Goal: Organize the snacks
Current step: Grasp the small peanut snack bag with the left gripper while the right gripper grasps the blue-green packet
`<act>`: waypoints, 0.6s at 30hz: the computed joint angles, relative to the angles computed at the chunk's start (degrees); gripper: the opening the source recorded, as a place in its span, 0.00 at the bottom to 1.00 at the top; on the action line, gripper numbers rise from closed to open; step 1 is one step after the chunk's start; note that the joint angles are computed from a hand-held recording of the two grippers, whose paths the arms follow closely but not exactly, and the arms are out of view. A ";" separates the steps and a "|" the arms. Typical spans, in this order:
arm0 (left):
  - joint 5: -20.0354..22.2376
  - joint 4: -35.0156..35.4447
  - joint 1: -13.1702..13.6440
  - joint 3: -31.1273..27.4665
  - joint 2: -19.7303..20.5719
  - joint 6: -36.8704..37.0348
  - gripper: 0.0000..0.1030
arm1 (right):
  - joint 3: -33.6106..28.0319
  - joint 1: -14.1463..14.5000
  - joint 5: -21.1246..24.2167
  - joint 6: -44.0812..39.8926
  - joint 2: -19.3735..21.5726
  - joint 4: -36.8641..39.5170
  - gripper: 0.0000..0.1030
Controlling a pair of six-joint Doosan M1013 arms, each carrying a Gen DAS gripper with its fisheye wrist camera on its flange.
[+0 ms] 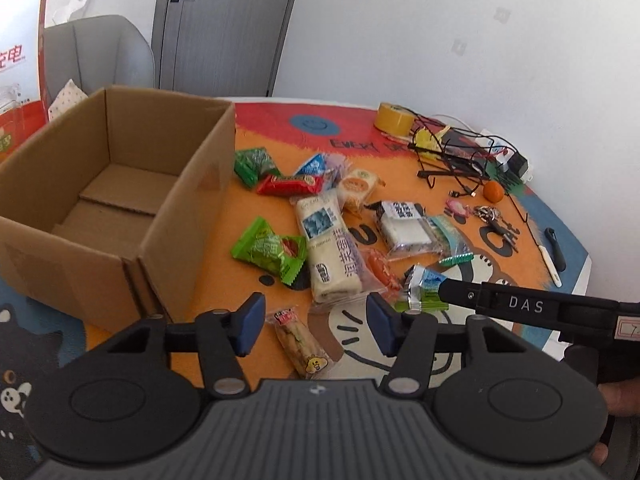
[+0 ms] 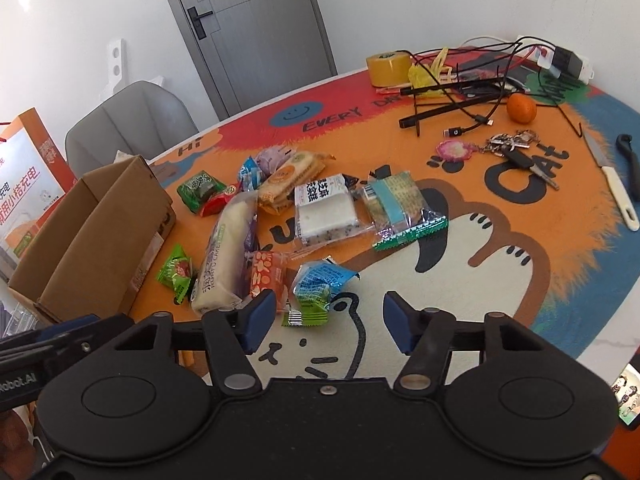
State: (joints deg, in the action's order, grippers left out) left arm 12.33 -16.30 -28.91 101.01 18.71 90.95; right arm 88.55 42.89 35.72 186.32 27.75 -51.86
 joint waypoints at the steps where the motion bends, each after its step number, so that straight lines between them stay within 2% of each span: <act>1: 0.06 1.10 -0.13 -0.15 0.31 -1.15 0.52 | -0.02 -0.13 -0.31 -0.35 0.15 0.18 0.58; 11: 2.21 12.07 -0.65 -1.38 2.51 -13.28 0.48 | -0.77 -1.23 -1.63 -3.43 1.36 2.74 0.58; 14: 4.68 17.79 -1.04 -2.12 3.18 -17.87 0.40 | -1.20 -1.33 -1.55 -3.26 1.83 2.24 0.58; 16: 4.35 21.56 -1.29 -1.88 3.24 -21.15 0.31 | -1.46 -1.49 -1.91 -3.09 2.17 1.84 0.59; 17: 4.56 22.41 -1.34 -1.89 3.23 -21.83 0.29 | -1.68 -1.60 -2.05 -3.38 2.37 1.95 0.59; 18: 4.36 22.51 -1.32 -1.80 3.22 -21.85 0.23 | -1.89 -1.68 -2.21 -3.65 2.57 2.05 0.59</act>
State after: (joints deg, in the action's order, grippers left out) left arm 16.68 6.21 -30.22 99.21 21.93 69.09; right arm 86.66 41.21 33.50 182.67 30.32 -49.81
